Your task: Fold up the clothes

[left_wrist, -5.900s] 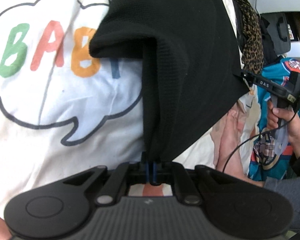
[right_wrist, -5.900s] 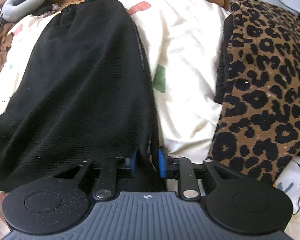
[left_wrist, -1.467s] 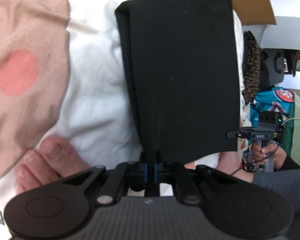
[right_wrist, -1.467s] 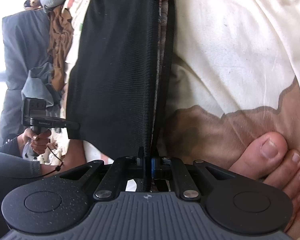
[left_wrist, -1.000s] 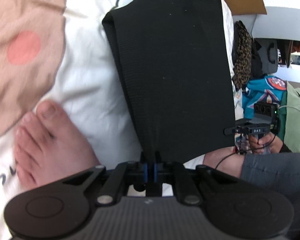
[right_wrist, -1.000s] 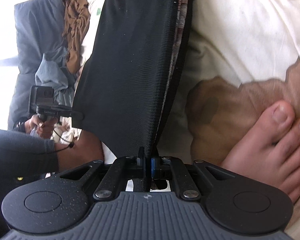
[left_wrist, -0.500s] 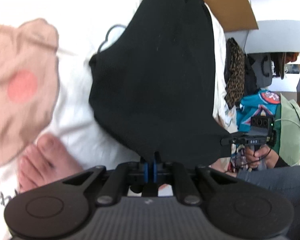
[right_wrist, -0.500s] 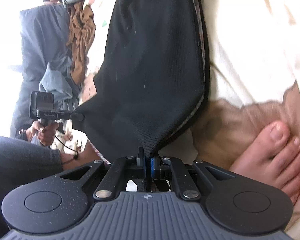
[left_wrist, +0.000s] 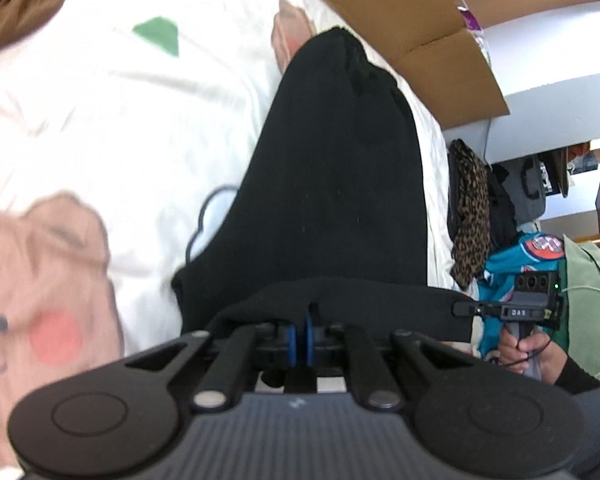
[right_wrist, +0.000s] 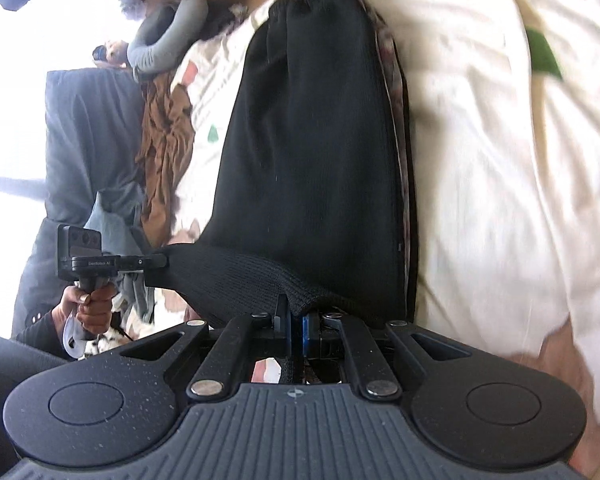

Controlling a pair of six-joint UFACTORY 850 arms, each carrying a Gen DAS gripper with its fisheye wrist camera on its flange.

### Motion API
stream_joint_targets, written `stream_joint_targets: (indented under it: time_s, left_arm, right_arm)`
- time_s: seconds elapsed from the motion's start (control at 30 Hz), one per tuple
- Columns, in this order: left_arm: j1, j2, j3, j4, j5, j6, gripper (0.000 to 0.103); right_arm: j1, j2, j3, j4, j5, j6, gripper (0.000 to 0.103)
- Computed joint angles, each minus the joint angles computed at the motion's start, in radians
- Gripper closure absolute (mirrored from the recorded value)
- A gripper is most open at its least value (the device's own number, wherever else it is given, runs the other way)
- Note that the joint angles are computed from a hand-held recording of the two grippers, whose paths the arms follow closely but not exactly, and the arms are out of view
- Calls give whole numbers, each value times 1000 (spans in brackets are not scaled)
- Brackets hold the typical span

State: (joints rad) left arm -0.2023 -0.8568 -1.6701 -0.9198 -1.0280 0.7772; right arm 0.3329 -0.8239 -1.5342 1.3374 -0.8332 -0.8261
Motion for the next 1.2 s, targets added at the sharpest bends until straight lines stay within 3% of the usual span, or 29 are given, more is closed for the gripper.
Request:
stream_joint_targets:
  time_s: [0.23, 0.53, 0.9, 1.2]
  left_arm:
    - [-3, -25, -66, -33, 29, 26, 98]
    - [-35, -109, -230, -32, 79, 17, 98]
    - [-60, -209, -409, 29, 117, -42, 98]
    - [-63, -240, -453, 20, 153, -62, 98]
  right_arm:
    - [0, -18, -62, -6, 62, -10, 100]
    - [14, -111, -265, -104, 136, 41, 100]
    - [18, -229, -485, -229, 174, 122, 100]
    - [16, -292, -599, -258, 169, 180, 100]
